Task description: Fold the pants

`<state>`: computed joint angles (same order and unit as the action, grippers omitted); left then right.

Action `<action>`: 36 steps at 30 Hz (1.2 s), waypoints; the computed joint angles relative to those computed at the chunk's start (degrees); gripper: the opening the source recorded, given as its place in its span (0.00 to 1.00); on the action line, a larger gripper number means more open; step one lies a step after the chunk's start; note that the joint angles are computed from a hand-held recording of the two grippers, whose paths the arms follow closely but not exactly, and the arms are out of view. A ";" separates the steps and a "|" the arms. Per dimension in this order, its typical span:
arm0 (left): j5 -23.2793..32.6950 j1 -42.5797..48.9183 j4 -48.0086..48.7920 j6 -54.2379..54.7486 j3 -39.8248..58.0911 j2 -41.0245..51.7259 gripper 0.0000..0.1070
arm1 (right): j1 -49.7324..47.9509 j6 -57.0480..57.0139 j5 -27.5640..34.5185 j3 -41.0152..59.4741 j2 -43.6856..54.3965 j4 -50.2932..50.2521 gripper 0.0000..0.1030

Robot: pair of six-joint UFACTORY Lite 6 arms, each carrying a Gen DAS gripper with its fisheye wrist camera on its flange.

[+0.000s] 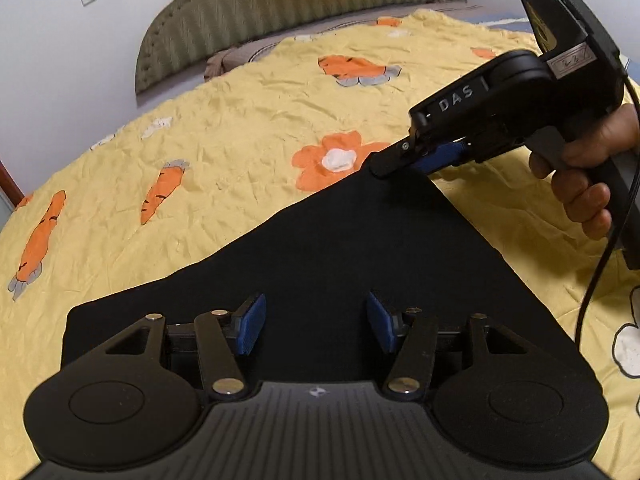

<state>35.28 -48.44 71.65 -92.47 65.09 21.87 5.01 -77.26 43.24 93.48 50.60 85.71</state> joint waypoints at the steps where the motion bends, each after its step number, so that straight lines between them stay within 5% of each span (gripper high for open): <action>1: -0.28 0.10 0.66 -0.61 -0.84 -0.85 0.51 | 0.19 -1.39 -0.64 -0.68 0.15 1.46 0.33; 5: -2.16 1.15 1.77 -3.41 -3.28 -3.99 0.52 | -2.97 -0.42 6.48 -4.81 -0.60 2.76 0.43; 12: -1.10 1.30 2.22 -6.88 -4.51 -5.34 0.52 | -9.79 -6.60 16.77 -22.01 -7.94 0.57 0.43; 17: -2.74 3.41 -3.62 3.91 0.46 -5.17 0.54 | -11.96 -9.10 18.50 -31.56 -13.55 -0.99 0.43; 20: -4.08 4.46 -8.11 12.00 7.14 -3.06 0.76 | -11.89 -11.21 19.88 -35.63 -15.40 -2.17 0.44; 24: -0.99 4.14 -19.97 25.73 21.61 5.29 0.78 | -11.15 -14.84 20.61 -39.85 -18.16 -0.43 0.55; 26: 1.79 3.28 -24.12 29.85 27.82 9.45 0.78 | -9.75 -15.18 18.91 -40.91 -19.46 1.44 0.50; 27: 2.98 2.77 -25.24 31.22 29.83 10.89 0.78 | -8.67 -16.57 16.88 -42.38 -21.03 3.17 0.43; 28: 4.18 2.18 -25.79 32.08 31.24 11.99 0.78 | -6.72 -19.04 12.85 -44.63 -23.89 5.56 0.25; 29: 5.32 1.65 -25.88 32.51 32.27 12.84 0.78 | -4.50 -23.40 8.01 -47.75 -27.82 8.71 0.22; 36: 9.27 0.80 -31.24 39.72 36.98 14.90 0.78 | 8.31 -45.23 -9.08 -59.98 -47.36 27.54 0.14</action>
